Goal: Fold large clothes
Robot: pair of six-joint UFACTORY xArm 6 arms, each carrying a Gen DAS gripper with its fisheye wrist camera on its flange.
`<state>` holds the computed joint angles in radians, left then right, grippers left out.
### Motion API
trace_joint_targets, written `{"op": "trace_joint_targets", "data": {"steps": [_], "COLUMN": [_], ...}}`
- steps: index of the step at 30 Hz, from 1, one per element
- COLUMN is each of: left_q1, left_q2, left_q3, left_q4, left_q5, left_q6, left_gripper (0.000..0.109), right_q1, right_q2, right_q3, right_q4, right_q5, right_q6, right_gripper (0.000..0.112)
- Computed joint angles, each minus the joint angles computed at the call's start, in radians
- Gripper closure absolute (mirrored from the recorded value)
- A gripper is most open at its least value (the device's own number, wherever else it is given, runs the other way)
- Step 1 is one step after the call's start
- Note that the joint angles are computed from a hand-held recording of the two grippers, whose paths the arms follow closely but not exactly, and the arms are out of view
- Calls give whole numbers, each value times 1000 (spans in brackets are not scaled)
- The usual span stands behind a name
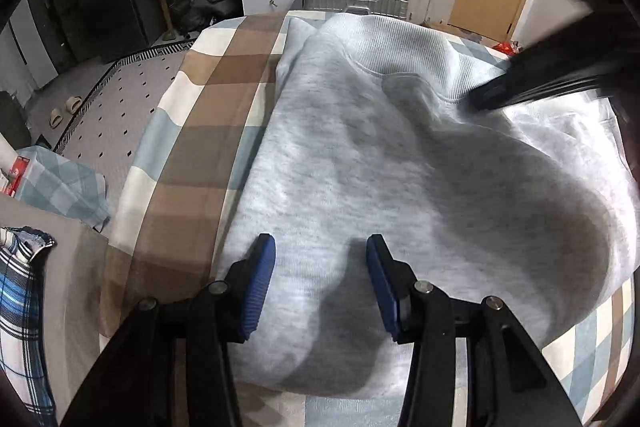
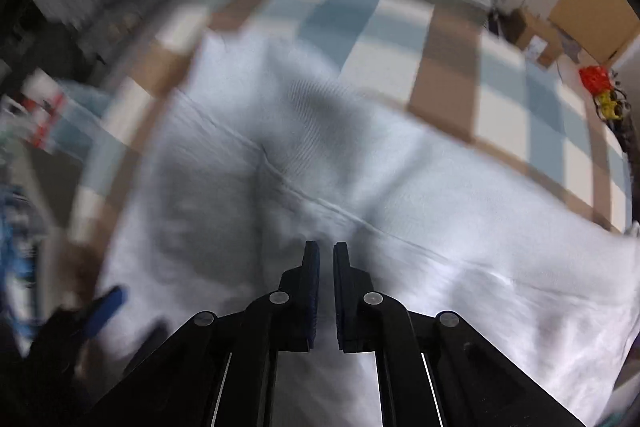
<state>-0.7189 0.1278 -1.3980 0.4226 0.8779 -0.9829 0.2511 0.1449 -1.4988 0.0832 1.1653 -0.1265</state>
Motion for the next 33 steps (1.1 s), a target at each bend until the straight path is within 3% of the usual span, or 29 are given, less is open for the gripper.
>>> {"op": "trace_joint_targets", "data": {"steps": [2, 5, 9, 13, 17, 19, 20, 24, 25, 26, 29, 31, 33], "left_q1": [3, 20, 15, 18, 3, 0, -4, -13, -12, -11, -10, -11, -15], "left_q2": [-11, -39, -40, 16, 42, 48, 53, 81, 84, 85, 86, 82, 70], "left_q3": [9, 62, 79, 49, 13, -1, -8, -43, -48, -48, -46, -39, -25], "left_q4": [-10, -166, -252, -319, -224, -204, -189, -154, -153, -154, -156, -150, -139], "left_q5": [-13, -149, -241, -247, -210, -192, -182, -152, -149, -149, -156, -159, -160], "left_q6": [1, 114, 184, 232, 189, 170, 168, 161, 158, 159, 162, 155, 146], "left_gripper": [67, 67, 67, 67, 67, 67, 67, 66, 66, 66, 66, 66, 66], "right_q1": [-61, -179, -359, -430, -378, -358, -349, -314, -281, -241, -132, -106, -107], "right_q2": [-141, -378, -559, -558, -553, -530, -530, -636, -632, -607, -513, -424, -402], "right_q3": [120, 320, 503, 650, 767, 729, 705, 713, 702, 688, 690, 697, 724], "right_q4": [62, 63, 63, -9, -105, -149, -148, 104, 173, 200, 119, 6, -5], "right_q5": [-65, -130, -154, -190, -371, -321, -297, -343, -324, -301, -352, -439, -519], "right_q6": [-81, -161, -250, -251, -154, -87, -62, -139, -181, -196, -157, -81, -83], "right_gripper": [88, 68, 67, 68, 66, 74, 85, 78, 70, 70, 70, 70, 69]}}
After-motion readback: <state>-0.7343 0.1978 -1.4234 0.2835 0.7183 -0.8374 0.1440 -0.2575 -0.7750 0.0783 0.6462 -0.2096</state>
